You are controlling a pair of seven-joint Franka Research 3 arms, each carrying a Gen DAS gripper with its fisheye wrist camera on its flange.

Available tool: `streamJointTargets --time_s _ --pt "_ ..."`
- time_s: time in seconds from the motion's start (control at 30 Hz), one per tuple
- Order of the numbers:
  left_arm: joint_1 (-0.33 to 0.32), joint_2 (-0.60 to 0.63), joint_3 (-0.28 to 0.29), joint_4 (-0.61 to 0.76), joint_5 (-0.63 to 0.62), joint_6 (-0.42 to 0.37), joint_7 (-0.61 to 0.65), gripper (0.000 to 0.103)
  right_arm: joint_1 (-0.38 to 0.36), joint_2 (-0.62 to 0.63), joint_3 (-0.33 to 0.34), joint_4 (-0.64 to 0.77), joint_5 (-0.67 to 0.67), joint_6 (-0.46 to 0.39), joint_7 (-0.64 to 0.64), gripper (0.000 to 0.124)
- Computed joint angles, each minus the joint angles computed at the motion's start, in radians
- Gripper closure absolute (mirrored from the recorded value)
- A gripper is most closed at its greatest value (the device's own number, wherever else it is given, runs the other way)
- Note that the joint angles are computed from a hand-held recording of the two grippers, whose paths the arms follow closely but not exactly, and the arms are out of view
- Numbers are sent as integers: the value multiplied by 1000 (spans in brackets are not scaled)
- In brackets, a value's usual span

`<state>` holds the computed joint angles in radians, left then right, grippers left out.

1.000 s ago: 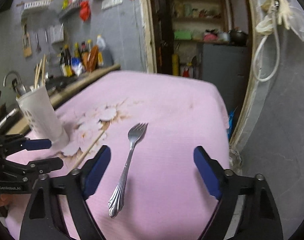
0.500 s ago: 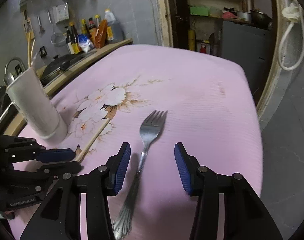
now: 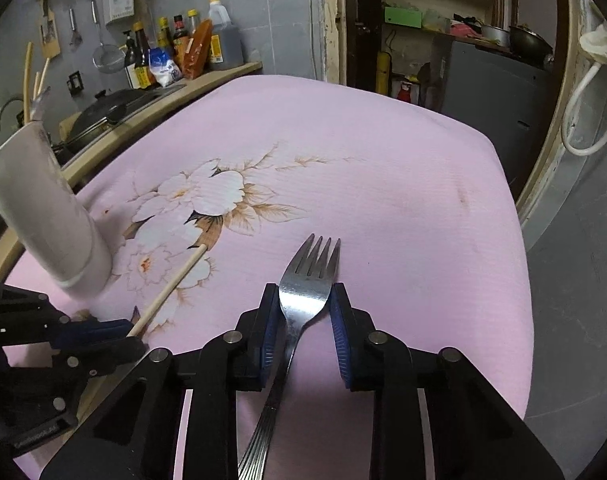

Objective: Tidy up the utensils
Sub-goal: 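Grasp the fork with the right gripper while the left gripper grasps the wooden chopstick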

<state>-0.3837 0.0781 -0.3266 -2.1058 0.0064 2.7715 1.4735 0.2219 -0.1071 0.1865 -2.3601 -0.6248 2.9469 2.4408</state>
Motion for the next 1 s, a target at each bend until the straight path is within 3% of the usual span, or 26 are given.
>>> streamJointTargets --time_s 0.2,0.4,0.5,0.6,0.73,1.0 --pt "11 -44 -6 -35 -141 -25 91 99 -10 -50 19 -57 -6 25 17 101" --pt "-14 -140 24 -126 -288 -31 220 99 -21 -143 56 -164 105 80 -41 101" --pt "-36 -185 45 -172 -317 -28 253 99 13 -180 57 -209 193 85 -110 101" --pt "-57 -223 64 -210 -320 -19 276 99 33 -202 68 -239 257 89 -164 101" --pt "-68 -221 85 -190 -307 -72 304 99 -29 -197 143 -230 277 71 -176 101" --pt "-42 -170 51 -108 -141 -167 258 97 -35 -158 152 -177 319 22 -254 95"
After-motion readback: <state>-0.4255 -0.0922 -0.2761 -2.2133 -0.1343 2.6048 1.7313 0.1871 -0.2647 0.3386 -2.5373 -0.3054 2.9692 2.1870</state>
